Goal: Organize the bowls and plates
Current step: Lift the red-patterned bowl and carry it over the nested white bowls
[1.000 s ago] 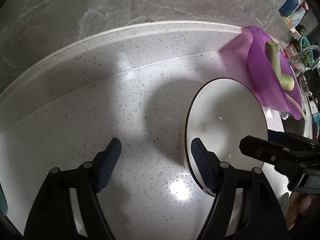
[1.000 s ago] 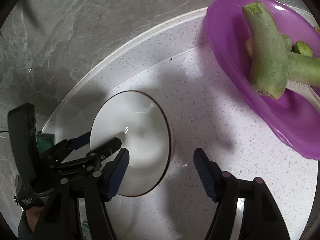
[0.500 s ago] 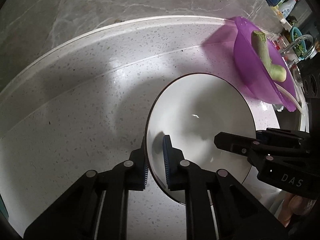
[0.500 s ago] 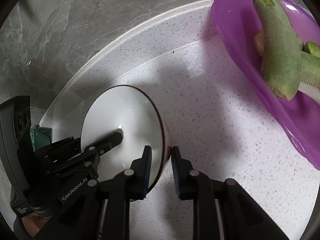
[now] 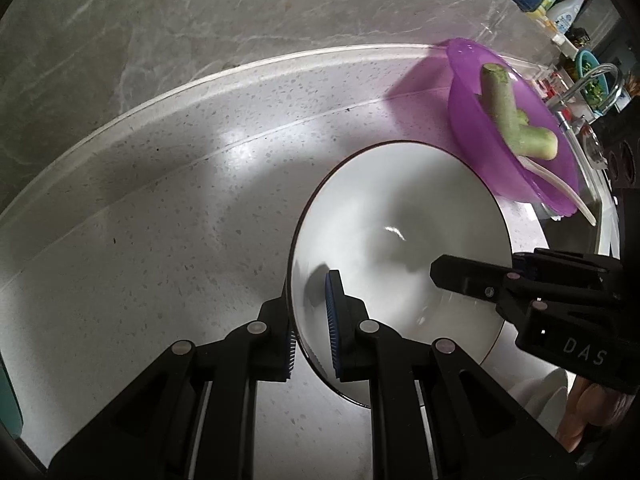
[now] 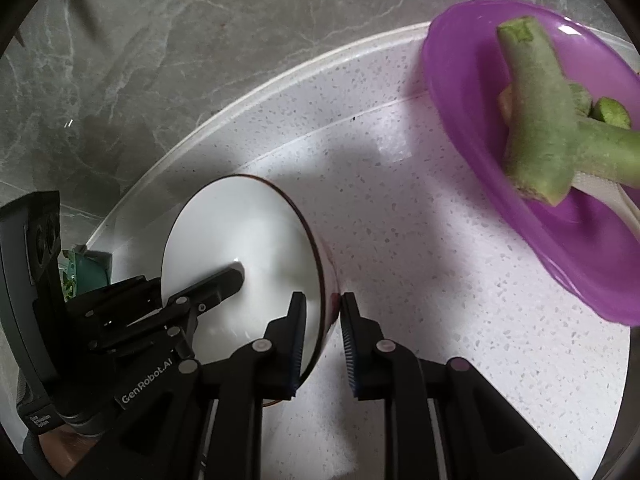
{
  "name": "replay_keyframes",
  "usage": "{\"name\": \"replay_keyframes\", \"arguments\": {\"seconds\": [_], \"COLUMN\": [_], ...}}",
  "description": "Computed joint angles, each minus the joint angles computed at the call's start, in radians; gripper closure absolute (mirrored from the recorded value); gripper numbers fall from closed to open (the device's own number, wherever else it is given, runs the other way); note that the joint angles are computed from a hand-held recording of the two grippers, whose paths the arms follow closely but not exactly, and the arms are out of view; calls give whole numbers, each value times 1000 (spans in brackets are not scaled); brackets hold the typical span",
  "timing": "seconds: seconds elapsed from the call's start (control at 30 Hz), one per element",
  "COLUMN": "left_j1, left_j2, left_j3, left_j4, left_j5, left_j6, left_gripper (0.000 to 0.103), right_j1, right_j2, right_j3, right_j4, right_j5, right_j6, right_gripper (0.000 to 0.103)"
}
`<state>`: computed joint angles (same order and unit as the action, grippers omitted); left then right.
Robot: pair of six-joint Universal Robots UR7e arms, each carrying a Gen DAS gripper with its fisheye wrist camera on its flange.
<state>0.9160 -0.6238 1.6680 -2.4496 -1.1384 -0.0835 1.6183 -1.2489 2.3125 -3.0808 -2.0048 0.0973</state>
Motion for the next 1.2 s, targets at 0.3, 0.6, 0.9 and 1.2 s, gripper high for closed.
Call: {"name": "replay_keyframes", "arguments": {"seconds": [0.3,0.6,0.9,1.2], "left_j1": [-61,-160,-294,-432], "left_j2": [-71,-189,-300,-332], "left_j3": [77,224,393,542], "left_j4": [-8,-10,-16,-57], "left_j5": [-12,-54,-140,-249], "left_j6": [-28,-95,-224,-373], "left_gripper": [92,92,92,91], "right_j1": [37,100,143,133], "right_j2": [-92,-258,-508,-805], "right_j3": [57,163,284,388], "right_j4": [8,94,259,503], "right_j5": [-15,-50,-56,-54], "right_j6": [3,27,45,70], "right_gripper": [85,85,85,84]}}
